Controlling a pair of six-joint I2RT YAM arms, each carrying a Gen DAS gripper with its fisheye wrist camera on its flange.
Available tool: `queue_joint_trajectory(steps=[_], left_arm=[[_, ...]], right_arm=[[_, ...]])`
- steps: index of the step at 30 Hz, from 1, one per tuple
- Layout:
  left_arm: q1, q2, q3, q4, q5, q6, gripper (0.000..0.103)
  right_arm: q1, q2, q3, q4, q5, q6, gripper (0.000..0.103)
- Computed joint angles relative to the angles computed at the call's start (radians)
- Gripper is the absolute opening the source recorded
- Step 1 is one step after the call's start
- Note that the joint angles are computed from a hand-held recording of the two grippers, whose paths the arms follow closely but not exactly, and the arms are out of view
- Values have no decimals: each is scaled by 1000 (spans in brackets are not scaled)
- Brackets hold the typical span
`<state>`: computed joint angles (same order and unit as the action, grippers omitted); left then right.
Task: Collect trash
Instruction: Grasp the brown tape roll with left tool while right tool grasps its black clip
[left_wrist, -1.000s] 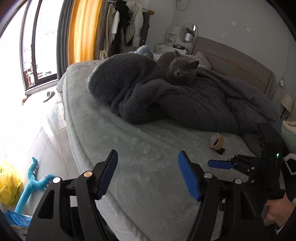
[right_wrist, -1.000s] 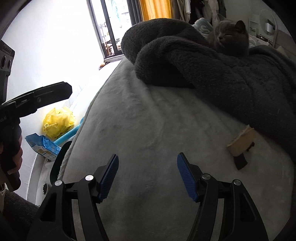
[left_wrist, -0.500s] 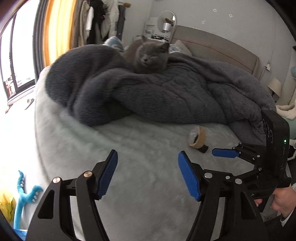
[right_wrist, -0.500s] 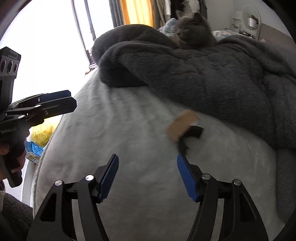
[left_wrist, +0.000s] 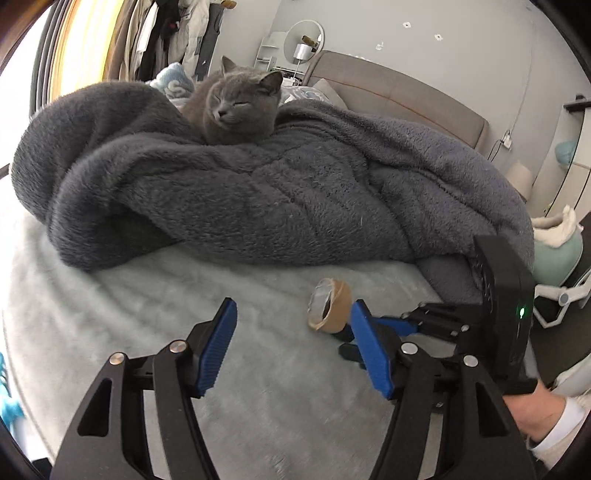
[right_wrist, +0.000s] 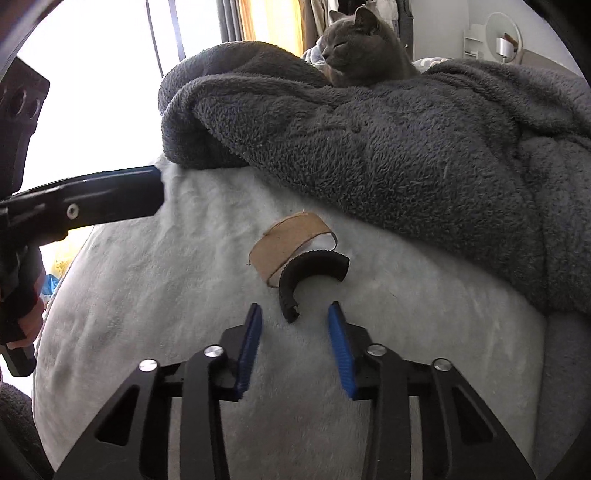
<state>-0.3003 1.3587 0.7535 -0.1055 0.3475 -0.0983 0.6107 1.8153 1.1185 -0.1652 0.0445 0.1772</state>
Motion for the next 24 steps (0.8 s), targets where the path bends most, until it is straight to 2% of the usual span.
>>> queue_joint_trajectory(steps=[5, 12, 24], left_arm=[[-51, 64, 35, 21, -15, -14, 63], [-66, 149, 60, 51, 22, -58, 56], [-116, 247, 94, 112, -3, -131, 48]], right_arm=[[-13, 0, -27, 50, -30, -39, 24], [-25, 2, -42, 92, -73, -52, 20], [-41, 21, -34, 118, -132, -36, 11]])
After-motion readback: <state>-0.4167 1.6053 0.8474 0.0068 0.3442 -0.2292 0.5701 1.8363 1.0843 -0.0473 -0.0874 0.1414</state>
